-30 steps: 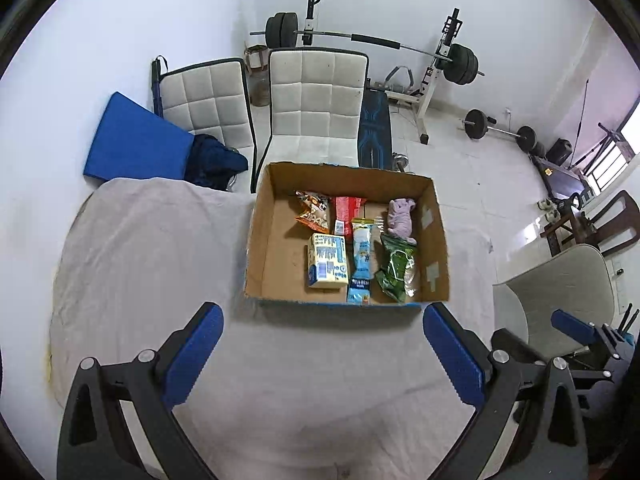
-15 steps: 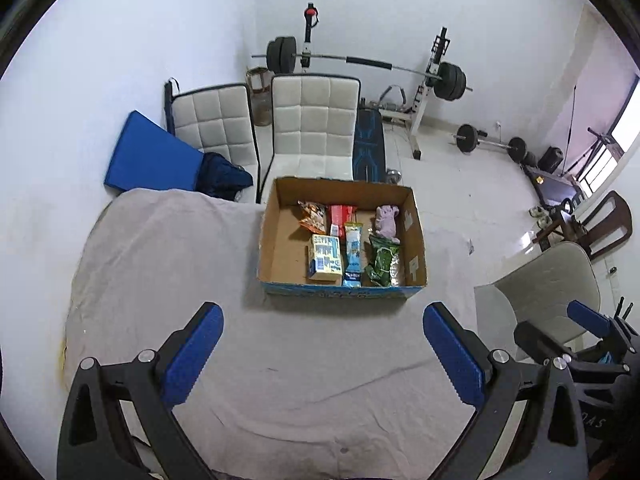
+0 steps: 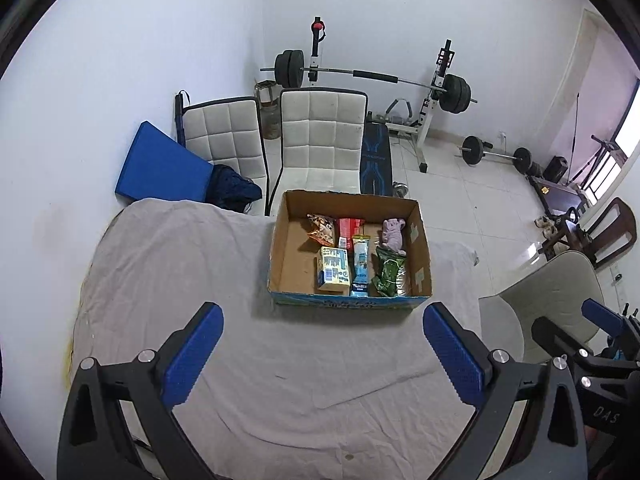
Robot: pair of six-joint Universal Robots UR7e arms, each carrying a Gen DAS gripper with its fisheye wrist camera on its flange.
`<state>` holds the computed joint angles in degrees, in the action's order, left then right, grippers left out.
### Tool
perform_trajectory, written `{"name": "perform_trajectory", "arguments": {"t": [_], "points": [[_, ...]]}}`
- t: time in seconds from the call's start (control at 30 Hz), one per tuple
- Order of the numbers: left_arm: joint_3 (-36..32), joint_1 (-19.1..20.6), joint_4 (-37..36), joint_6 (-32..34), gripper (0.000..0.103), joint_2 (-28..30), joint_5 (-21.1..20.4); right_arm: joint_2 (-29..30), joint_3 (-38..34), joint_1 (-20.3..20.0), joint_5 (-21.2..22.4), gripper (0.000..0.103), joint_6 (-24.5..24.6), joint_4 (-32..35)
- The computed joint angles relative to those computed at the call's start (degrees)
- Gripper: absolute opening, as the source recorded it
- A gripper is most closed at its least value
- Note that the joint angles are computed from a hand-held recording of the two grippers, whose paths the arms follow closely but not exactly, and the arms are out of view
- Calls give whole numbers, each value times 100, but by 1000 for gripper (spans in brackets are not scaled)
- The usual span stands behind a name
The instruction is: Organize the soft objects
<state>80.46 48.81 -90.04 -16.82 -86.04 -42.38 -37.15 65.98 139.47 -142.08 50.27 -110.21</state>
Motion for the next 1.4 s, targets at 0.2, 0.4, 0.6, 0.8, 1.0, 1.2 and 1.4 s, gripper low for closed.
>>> {"name": "perform_trajectory", "arguments": {"t": [0.2,0.4,0.6,0.8,1.0,1.2,1.4], "points": [[64,60,-235,99,103,58,141,80,-35,-91,-145,103,-47,-54],[184,94,-383,190,103,75,266,169,-120,-144,-349,103,-37,27],[249,70,-347,140,103,29,290,203,-169,-164,-370,103,-111,-9],[258,66,-364,151,103,16,282,243,-204,-160,-370,103,-221,-103],[259,54,-330,119,103,-3,271,252,-231,-154,-378,103,-222,-85],[270,37,-305,85,103,-34,283,293,-315,-138,-392,103,-230,18],[267,26,-253,60,103,-56,287,315,-339,-115,-410,103,-224,10]]}}
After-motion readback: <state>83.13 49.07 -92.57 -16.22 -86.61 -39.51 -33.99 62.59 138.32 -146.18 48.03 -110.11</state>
